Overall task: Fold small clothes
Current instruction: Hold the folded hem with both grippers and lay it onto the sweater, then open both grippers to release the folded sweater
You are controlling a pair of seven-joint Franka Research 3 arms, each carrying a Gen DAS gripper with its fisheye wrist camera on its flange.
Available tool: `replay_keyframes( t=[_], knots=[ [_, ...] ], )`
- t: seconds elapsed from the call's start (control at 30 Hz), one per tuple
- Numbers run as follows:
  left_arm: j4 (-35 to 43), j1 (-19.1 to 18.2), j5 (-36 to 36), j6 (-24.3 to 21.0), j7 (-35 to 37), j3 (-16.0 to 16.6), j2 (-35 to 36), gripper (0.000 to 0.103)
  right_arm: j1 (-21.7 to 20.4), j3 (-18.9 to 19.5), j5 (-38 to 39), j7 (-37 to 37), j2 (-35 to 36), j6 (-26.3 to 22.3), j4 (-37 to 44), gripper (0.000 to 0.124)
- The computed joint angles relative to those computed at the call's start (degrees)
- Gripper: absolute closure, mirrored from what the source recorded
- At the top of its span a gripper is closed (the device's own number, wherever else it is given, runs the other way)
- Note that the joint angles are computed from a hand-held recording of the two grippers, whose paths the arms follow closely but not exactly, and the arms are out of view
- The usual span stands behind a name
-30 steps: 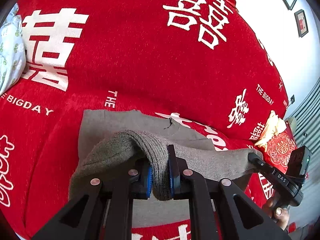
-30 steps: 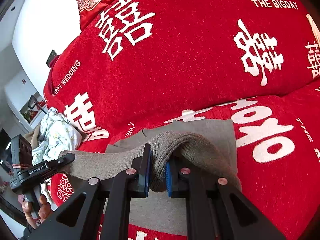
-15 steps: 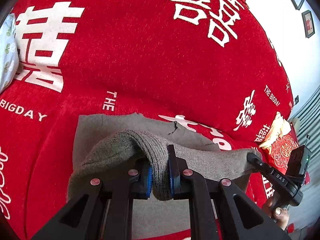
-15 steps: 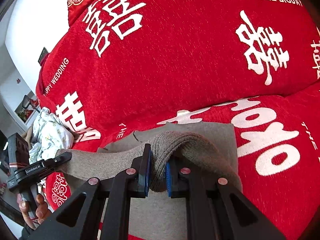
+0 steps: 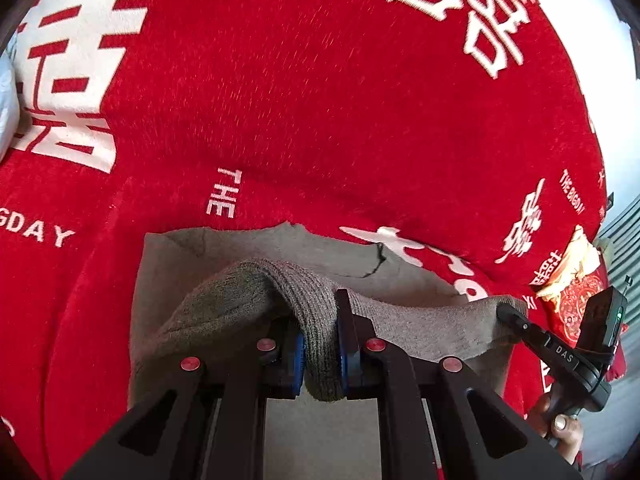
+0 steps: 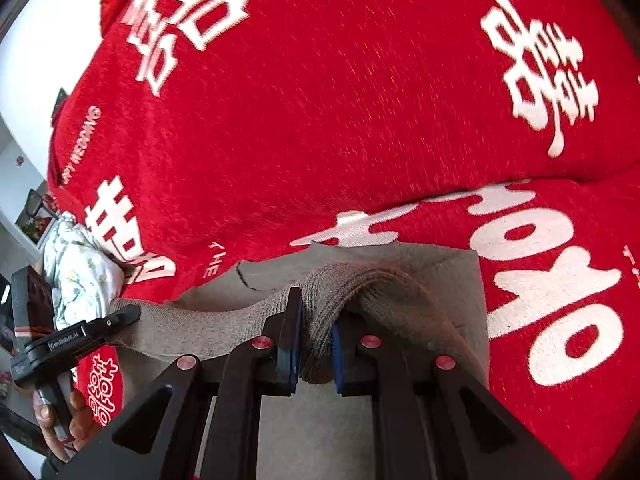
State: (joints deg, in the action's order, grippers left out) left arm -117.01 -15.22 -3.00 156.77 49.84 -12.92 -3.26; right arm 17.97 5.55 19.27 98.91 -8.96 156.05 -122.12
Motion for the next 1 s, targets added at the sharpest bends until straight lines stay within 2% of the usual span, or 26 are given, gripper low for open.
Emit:
replay_keyframes(
  t=[0.13,0.27,0.33,0.4,0.47,0.5,0.53,0.6,0.73,0.8,0.83,0.93,1.0],
  knots=[
    [2.1,0.5,-1.7,-1.5,1.7,0.2,3.4,0.089,-0.3,-0.3,0.1,1.4,3.7,-1.1,2.0,0.110],
    [3.2,1.7,-9.5,-3.8,7.7,-0.2,6.0,0.089,-0.6,-0.3,-2.1,2.9,6.3,-2.2,3.3,0.110],
    [3.3,2.4,-12.7,-4.4,9.5,-0.4,6.7,0.072,-0.5,-0.4,-1.8,2.7,7.1,-2.5,3.8,0.107],
    [2.7,3.1,-17.8,-3.4,12.3,-0.9,7.1,0.021,-0.6,-0.6,-1.6,3.1,7.9,-3.5,4.5,0.106],
    [0.9,3.6,-24.3,0.4,14.9,-1.5,6.6,0.019,-0.6,-0.7,-0.1,2.6,8.7,-4.7,5.4,0.098],
    [1.0,3.7,-25.7,0.2,15.8,-1.5,6.6,0.019,-0.6,-0.8,-0.8,3.5,9.0,-5.0,5.7,0.088],
    [1.2,3.8,-26.6,-0.3,16.5,-1.5,6.6,0.019,-0.6,-0.8,-2.3,4.9,9.0,-4.9,5.7,0.073],
    [0.9,4.0,-28.3,-0.7,17.5,-1.3,5.8,0.019,-0.6,-0.8,-2.2,5.0,8.0,-3.5,5.0,0.055],
    [-2.3,3.3,-31.6,2.3,20.2,-0.3,1.8,0.019,-1.2,-0.6,-6.7,8.2,4.9,0.4,2.8,0.051],
    [-3.4,1.9,-37.2,4.1,25.1,0.4,0.5,0.019,-1.2,-0.4,-7.6,7.7,3.9,0.6,2.6,0.050],
    [-2.9,1.3,-39.1,3.5,27.7,0.7,0.7,0.019,-0.9,-0.4,-6.7,5.9,4.0,-0.1,3.1,0.050],
    [1.7,1.0,-31.7,-1.7,26.0,0.4,4.2,0.019,-0.4,0.3,-8.2,5.5,5.7,-2.6,5.0,0.050],
    [4.8,1.1,-21.4,-4.1,19.4,0.2,7.0,0.019,0.0,0.5,-8.7,5.5,7.3,-3.6,6.1,0.050]
  ],
)
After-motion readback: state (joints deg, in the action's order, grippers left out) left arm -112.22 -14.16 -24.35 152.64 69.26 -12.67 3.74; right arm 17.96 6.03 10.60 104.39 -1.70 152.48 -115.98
